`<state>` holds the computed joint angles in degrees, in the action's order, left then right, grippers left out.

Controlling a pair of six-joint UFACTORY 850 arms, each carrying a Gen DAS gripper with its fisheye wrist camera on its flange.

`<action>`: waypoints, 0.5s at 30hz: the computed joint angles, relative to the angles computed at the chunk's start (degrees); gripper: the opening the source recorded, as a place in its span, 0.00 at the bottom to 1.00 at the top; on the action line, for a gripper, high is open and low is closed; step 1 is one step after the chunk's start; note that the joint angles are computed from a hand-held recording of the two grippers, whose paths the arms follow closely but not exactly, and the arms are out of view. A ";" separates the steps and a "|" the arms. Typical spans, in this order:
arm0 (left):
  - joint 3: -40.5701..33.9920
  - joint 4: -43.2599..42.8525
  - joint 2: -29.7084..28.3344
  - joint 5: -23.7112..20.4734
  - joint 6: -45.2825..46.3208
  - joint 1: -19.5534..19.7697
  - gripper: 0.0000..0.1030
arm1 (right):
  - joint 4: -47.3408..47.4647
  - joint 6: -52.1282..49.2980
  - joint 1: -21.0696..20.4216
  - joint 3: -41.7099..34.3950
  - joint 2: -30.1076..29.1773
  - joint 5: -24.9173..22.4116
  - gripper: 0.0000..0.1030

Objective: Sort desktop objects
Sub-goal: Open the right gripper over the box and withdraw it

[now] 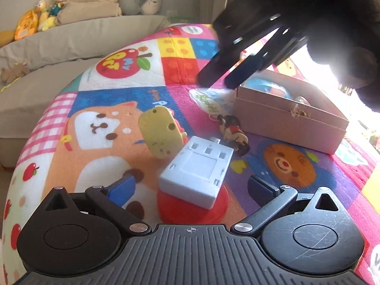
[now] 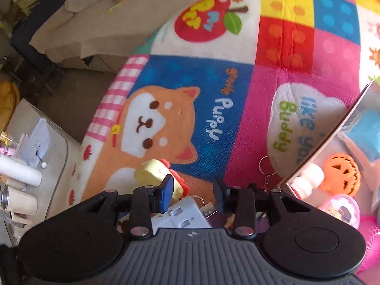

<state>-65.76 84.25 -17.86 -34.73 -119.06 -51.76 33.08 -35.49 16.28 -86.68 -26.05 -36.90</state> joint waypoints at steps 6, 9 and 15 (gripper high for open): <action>-1.60 -3.56 -1.02 -1.07 2.96 -0.57 1.00 | 12.39 -17.64 -4.57 21.73 17.26 30.36 0.65; -2.51 -4.89 -1.55 -1.02 3.72 -0.97 1.00 | 17.69 -15.91 -9.54 24.42 18.00 31.35 0.77; -3.35 -6.40 -1.96 -3.06 6.26 -2.23 1.00 | 40.68 -31.09 -14.55 28.17 15.85 24.52 0.81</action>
<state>-69.11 77.86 -19.82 -37.79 -112.80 -53.99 73.76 -66.58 1.73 -58.51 -10.20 -12.38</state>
